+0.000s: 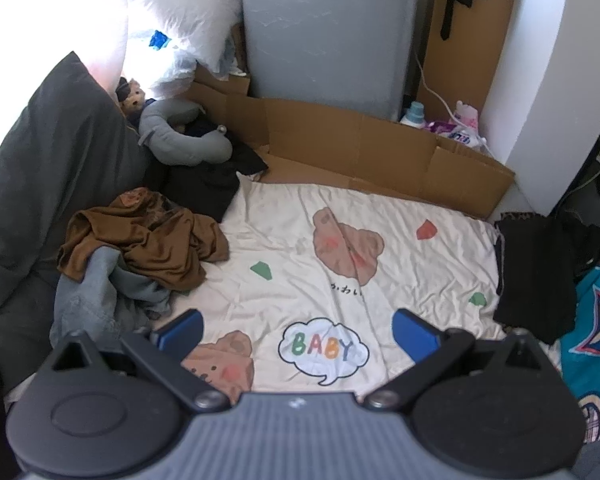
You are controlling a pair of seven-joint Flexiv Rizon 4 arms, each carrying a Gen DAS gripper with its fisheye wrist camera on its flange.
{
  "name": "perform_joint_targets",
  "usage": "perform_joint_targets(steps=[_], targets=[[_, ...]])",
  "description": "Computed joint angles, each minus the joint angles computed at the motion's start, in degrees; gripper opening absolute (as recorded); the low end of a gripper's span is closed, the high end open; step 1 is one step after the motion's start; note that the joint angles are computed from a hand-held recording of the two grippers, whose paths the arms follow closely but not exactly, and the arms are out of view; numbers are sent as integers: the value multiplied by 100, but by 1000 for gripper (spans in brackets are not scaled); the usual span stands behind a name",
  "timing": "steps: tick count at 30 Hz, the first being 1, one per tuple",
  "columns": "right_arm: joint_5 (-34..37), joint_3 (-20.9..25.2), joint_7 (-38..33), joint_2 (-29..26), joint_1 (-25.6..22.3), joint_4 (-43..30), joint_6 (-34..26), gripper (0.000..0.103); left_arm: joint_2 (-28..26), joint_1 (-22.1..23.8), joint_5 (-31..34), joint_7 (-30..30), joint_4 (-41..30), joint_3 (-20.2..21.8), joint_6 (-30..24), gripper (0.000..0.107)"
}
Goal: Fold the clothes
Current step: 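Move both grippers toward the clothes pile beside the grey pillow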
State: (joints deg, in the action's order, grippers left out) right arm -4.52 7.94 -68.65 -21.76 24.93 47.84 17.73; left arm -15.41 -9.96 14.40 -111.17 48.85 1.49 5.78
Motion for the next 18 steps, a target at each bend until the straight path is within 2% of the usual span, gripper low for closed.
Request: perform_joint_targets(steps=[18], targets=[[-74, -21, 168, -245, 126, -175, 53, 102, 205, 414, -145, 141, 352, 88, 353, 101]])
